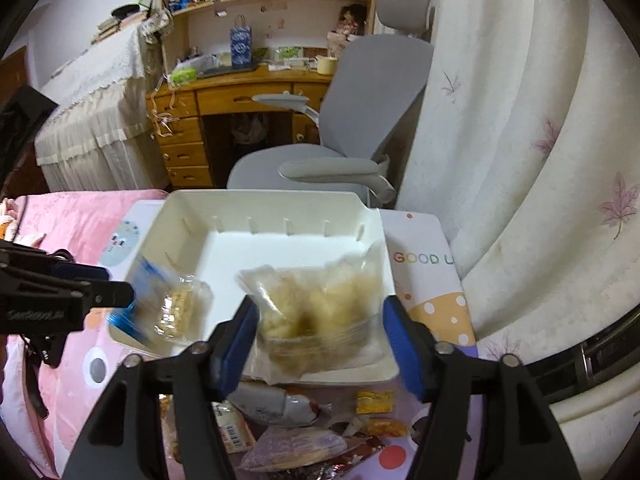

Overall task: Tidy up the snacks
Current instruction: 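Carry both snacks over the tray and open both tools, then withdraw both tools from the tray toward the remaining snacks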

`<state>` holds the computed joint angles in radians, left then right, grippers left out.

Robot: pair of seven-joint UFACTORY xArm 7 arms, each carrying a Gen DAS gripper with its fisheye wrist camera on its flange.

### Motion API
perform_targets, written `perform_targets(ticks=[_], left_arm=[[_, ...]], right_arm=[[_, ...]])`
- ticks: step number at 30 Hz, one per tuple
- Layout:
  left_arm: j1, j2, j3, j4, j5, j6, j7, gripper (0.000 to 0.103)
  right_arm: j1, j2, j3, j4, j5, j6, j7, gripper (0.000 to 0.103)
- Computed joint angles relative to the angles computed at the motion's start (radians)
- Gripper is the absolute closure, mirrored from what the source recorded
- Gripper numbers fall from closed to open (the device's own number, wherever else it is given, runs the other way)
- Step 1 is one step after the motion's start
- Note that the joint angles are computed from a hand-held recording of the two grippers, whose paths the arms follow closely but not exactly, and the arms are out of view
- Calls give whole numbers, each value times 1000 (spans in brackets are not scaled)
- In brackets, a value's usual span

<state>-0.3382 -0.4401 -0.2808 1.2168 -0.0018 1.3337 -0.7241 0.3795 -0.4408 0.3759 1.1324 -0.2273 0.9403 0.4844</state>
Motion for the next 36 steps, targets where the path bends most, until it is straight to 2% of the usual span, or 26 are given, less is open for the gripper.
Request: perform_targets(ticks=[2, 6, 11, 15, 16, 20, 27, 36], left_arm=[[0, -2, -1, -1, 0, 3, -7, 46], [1, -17, 1, -15, -6, 3, -16, 37], [0, -50, -1, -37, -12, 28, -29, 35], [-7, -93, -4, -69, -29, 47, -32, 27], [-7, -104, -6, -77, -32, 52, -33, 23], [-21, -173, -4, -127, -65, 67, -22, 21], [-45, -323, -9, -230, -140, 105, -20, 2], [-101, -499, -41, -333, -248, 178, -19, 2]], right_arm=[[5, 3, -12, 0, 19, -8, -5, 36], [6, 2, -17, -2, 30, -8, -8, 36], [13, -20, -19, -18, 55, 3, -7, 36], [18, -47, -10, -36, 76, 26, 20, 36], [22, -58, -11, -44, 90, 33, 30, 36], [40, -105, -3, -81, 149, 65, 85, 36], [69, -195, 45, -129, 196, 143, 186, 36], [118, -302, 120, -167, 256, 252, 338, 36]])
